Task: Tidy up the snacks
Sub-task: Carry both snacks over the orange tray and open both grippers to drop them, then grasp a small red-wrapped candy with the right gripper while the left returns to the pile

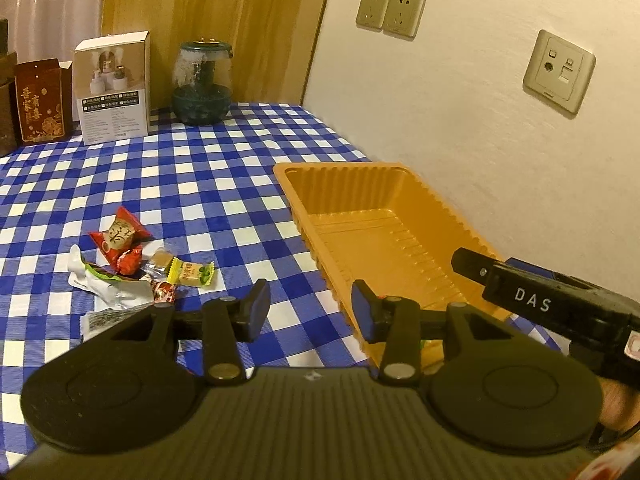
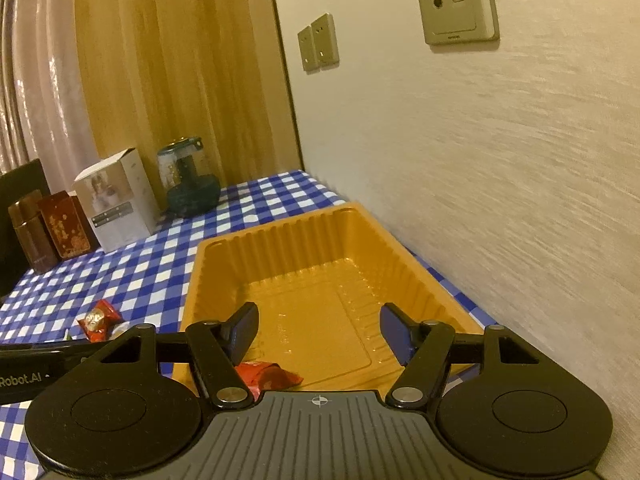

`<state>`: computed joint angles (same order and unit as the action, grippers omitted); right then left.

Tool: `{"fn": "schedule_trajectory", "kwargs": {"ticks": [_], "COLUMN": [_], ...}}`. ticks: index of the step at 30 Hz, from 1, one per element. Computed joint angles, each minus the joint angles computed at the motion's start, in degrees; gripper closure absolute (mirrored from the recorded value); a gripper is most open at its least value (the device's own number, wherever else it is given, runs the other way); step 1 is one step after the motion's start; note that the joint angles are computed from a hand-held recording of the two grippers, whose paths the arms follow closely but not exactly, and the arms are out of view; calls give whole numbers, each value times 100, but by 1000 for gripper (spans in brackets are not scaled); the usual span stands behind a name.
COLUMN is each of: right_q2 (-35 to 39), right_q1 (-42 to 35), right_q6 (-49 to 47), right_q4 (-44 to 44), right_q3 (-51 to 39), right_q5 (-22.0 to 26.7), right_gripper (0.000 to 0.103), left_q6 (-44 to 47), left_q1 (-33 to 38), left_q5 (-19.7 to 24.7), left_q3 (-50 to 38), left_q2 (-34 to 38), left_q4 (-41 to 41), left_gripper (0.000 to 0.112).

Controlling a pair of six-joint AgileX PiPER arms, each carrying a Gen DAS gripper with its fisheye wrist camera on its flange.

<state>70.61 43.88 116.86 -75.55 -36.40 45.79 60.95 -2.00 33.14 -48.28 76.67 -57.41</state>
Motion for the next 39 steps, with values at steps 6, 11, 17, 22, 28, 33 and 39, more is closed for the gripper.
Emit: {"fn": "schedule_trajectory", "kwargs": {"ticks": [6, 11, 17, 22, 28, 33, 39], "right_q2": [19, 95, 190, 421, 762, 1026, 1396], "right_q1": [326, 592, 1060, 1440, 1621, 1778, 1979], "right_q6": [69, 104, 234, 287, 255, 201, 24], "right_q4": [-10, -34, -181, -399, -536, -546, -468], "right_q3": [-46, -92, -243, -414, -716, -935, -1229], "right_q5": [324, 503, 680, 644, 452, 324, 203], "right_gripper": [36, 36, 36, 36, 36, 36, 36], "left_q6": [90, 159, 422, 823, 1414, 2012, 2600], "left_q1": [247, 608, 1177, 1806, 2539, 3023, 3262], "left_q5": [182, 415, 689, 981, 1249, 1431, 1531], "left_q3": [43, 92, 167, 222, 261, 210, -107], "left_q2": [-168, -328, -496, -583, -530, -337, 29], "left_q4": [27, 116, 153, 174, 251, 315, 319], "left_gripper": [70, 69, 67, 67, 67, 67, 66]}}
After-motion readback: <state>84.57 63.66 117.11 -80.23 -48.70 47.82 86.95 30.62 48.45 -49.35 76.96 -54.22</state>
